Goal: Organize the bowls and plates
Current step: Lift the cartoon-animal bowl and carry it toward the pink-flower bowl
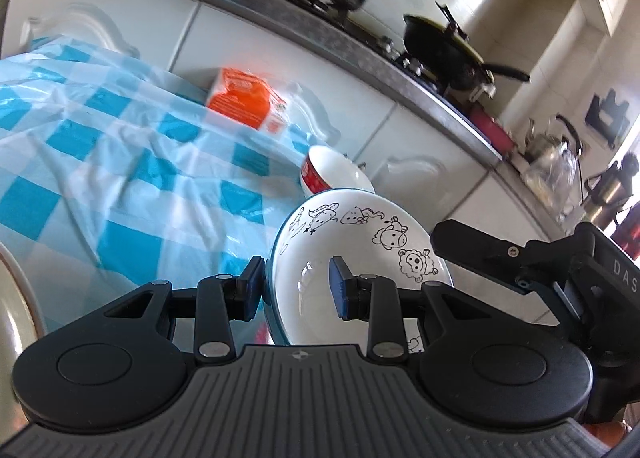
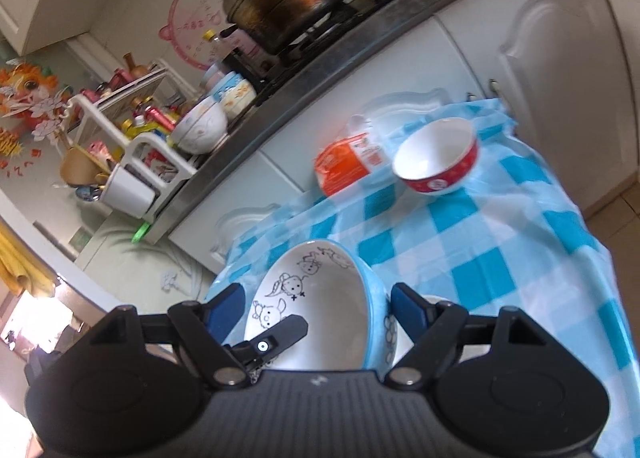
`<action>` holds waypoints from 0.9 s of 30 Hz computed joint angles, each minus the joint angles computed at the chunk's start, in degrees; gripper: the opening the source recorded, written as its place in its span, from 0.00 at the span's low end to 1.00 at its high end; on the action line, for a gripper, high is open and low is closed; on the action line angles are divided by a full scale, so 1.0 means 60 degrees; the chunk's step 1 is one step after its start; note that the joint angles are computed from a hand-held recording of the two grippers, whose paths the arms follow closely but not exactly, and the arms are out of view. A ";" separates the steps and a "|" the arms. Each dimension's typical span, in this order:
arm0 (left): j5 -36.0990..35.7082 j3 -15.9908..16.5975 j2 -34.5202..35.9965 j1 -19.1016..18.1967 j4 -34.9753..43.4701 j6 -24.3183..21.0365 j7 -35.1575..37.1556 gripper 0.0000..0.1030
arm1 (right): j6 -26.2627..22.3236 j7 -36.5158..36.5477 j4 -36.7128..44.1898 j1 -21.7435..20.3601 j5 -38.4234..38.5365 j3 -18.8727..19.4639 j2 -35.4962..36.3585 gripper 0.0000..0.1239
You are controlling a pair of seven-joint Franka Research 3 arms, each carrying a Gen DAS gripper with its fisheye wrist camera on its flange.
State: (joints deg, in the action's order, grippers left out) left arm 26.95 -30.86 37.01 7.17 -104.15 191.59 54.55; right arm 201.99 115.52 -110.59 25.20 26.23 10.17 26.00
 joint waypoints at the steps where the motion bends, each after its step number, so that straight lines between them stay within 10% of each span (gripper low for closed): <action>1: -0.0014 0.0130 0.0011 -0.0161 0.0048 -0.0074 0.0021 0.34 | 0.0061 -0.0037 -0.0114 0.0111 0.0136 -0.0102 -0.0043 0.65; 12: -0.0735 0.2368 -0.0424 -0.2333 -0.0087 0.0213 0.0125 0.34 | 0.0858 0.0977 -0.0956 -0.0453 -0.0375 0.0456 -0.0061 0.65; 27: -0.1416 0.3844 -0.0509 -0.3727 -0.0244 0.0676 0.0520 0.33 | 0.1090 0.1215 -0.1282 -0.0186 -0.0573 0.0220 -0.0061 0.65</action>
